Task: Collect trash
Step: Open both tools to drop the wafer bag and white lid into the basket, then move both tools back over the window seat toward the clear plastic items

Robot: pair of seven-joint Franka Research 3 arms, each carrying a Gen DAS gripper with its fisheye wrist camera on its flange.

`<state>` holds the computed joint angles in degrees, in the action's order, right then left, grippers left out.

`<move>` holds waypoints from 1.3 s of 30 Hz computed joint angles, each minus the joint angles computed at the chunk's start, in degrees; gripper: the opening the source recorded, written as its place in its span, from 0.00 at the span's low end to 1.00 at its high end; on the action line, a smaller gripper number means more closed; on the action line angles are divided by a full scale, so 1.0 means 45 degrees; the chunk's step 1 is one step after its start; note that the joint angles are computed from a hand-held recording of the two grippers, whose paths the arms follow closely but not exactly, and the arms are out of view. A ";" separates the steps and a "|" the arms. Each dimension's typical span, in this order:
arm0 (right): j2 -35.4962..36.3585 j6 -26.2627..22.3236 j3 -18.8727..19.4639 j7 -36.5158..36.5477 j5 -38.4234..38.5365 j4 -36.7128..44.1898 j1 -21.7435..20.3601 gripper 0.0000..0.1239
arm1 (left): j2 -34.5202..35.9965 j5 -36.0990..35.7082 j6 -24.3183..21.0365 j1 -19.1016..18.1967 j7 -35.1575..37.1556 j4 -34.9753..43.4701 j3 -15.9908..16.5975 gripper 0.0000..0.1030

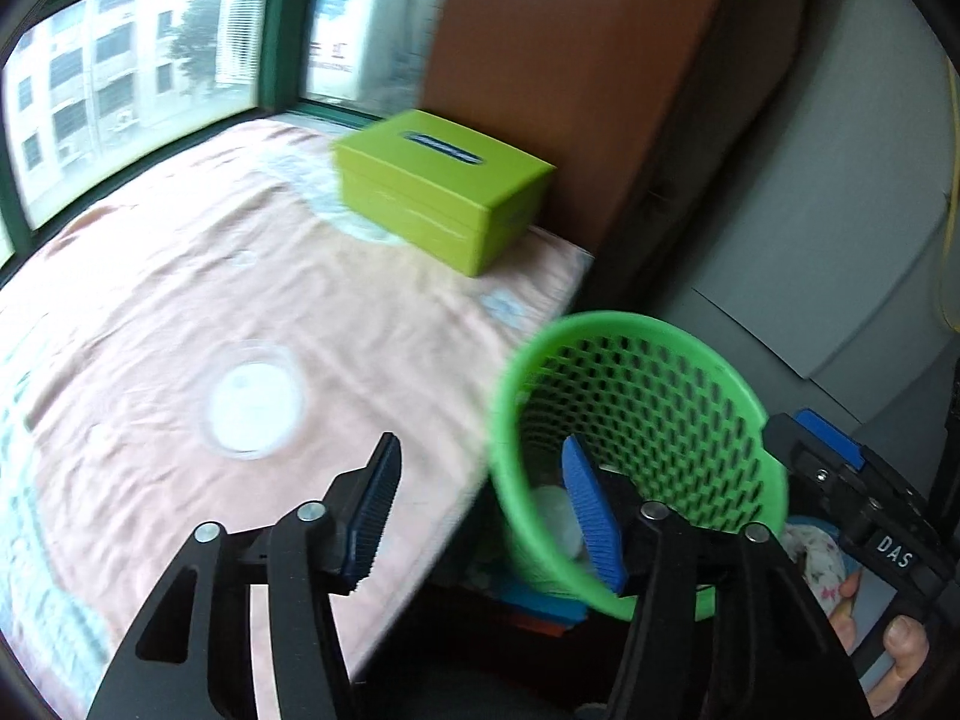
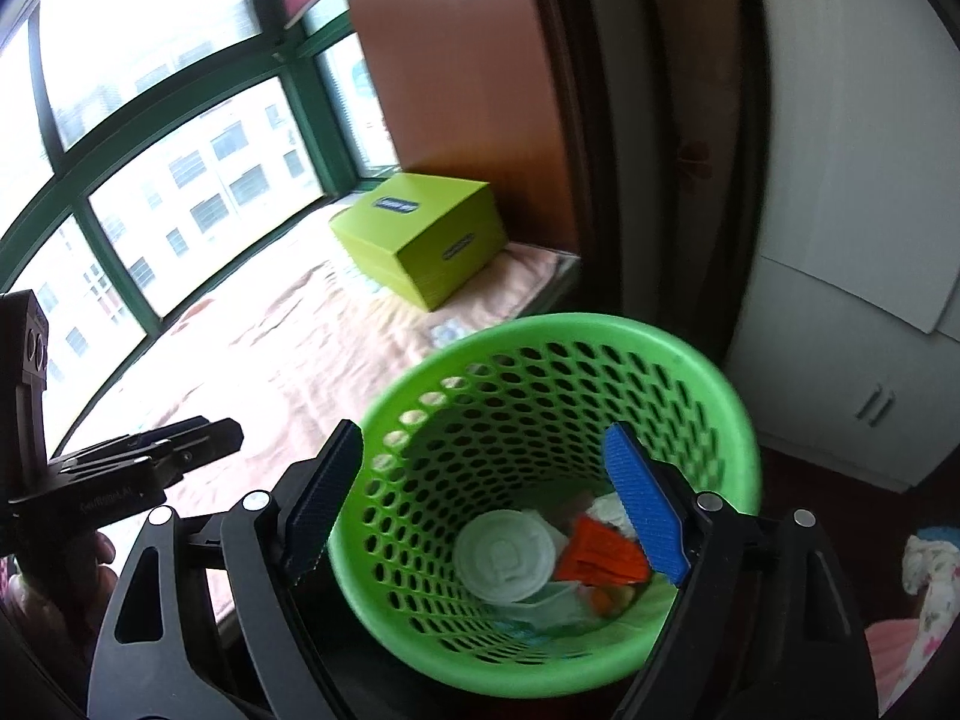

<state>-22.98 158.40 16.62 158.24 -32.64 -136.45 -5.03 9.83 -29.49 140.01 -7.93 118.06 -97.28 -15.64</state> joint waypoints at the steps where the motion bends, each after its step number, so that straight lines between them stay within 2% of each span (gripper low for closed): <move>1: 0.0132 0.0027 0.0026 -0.0063 -0.0022 0.0133 0.0030 0.67 | 0.0003 0.0116 0.0060 0.0041 -0.0154 -0.0006 0.0093 0.55; 5: 0.0881 0.0126 0.0021 -0.0365 -0.0214 0.0881 0.0340 0.67 | 0.0042 0.0799 0.0478 0.0268 -0.1006 -0.0091 0.0431 0.60; 7: 0.1277 0.0131 -0.0041 -0.0449 -0.0384 0.1283 0.0550 0.68 | 0.0102 0.1203 0.0675 0.0421 -0.1554 -0.0105 0.0604 0.66; 10: 0.1890 0.0162 -0.0271 -0.0571 -0.0584 0.1906 0.1000 0.68 | 0.0336 0.1662 0.0842 0.0717 -0.2215 0.0083 0.0765 0.66; 12: 0.2339 0.0087 -0.0468 -0.0739 -0.0660 0.2371 0.1369 0.69 | 0.0496 0.2238 0.1058 0.0873 -0.2927 0.0210 0.0946 0.71; 22: 0.4139 0.0008 -0.1661 -0.1541 -0.0589 0.4196 0.3203 0.70 | 0.2173 0.5374 0.0998 0.1648 -0.6460 0.2173 0.1776 0.87; 30: 0.5431 -0.0038 -0.2471 -0.2601 0.0205 0.5408 0.4377 0.70 | 0.4700 0.6997 -0.0946 0.2307 -0.8969 0.5572 0.2231 0.88; 39: 0.6746 -0.0178 -0.3204 -0.4102 0.1469 0.6678 0.5381 0.70 | 0.7508 0.7514 -0.3319 0.2489 -1.0064 0.9654 0.2124 0.88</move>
